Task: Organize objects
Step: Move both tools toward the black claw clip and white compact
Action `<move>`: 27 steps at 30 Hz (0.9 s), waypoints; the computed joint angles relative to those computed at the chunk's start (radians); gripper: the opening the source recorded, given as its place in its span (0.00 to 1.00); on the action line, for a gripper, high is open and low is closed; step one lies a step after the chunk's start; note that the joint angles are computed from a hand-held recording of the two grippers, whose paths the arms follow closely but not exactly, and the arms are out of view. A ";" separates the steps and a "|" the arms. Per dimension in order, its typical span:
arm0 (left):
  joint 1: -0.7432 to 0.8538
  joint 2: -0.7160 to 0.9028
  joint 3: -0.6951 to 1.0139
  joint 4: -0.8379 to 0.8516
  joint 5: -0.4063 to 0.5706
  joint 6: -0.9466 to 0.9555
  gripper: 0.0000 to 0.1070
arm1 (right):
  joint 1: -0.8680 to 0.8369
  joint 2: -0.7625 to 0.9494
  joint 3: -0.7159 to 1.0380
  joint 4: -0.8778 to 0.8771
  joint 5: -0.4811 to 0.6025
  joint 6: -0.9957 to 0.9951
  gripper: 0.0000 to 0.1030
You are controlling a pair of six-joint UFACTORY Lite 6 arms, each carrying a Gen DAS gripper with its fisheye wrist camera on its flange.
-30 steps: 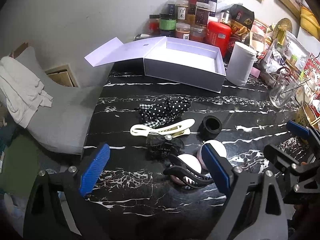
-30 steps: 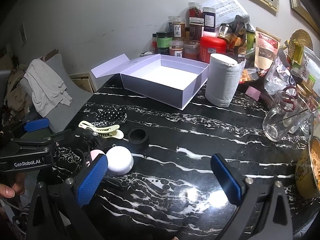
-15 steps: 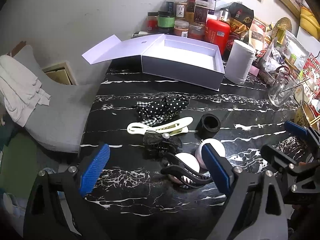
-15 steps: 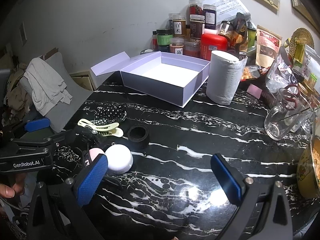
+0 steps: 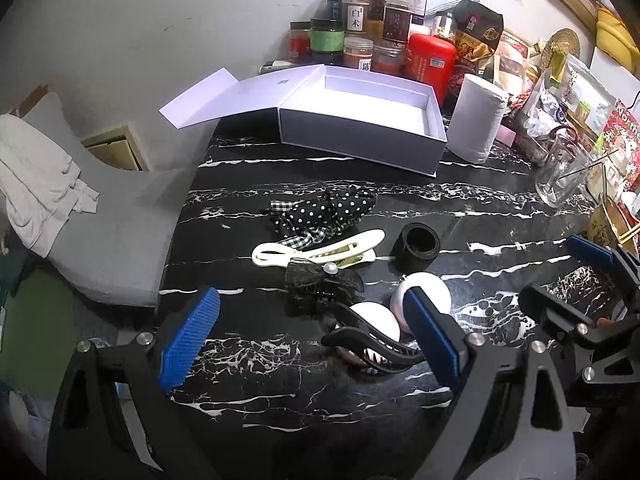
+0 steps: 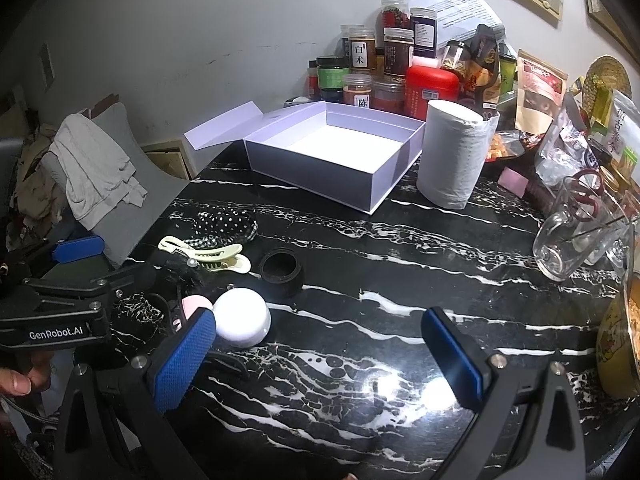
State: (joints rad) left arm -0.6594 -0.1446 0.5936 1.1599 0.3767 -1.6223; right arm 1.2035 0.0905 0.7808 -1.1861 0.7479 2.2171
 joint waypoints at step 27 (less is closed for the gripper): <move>0.005 -0.031 -0.071 0.015 -0.061 0.021 0.87 | 0.038 0.053 0.011 -0.014 -0.023 0.029 1.00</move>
State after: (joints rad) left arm -0.6543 -0.1760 0.5227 1.1744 0.3159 -1.6016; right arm 1.2414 0.1437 0.7918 -1.1998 0.7251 2.2466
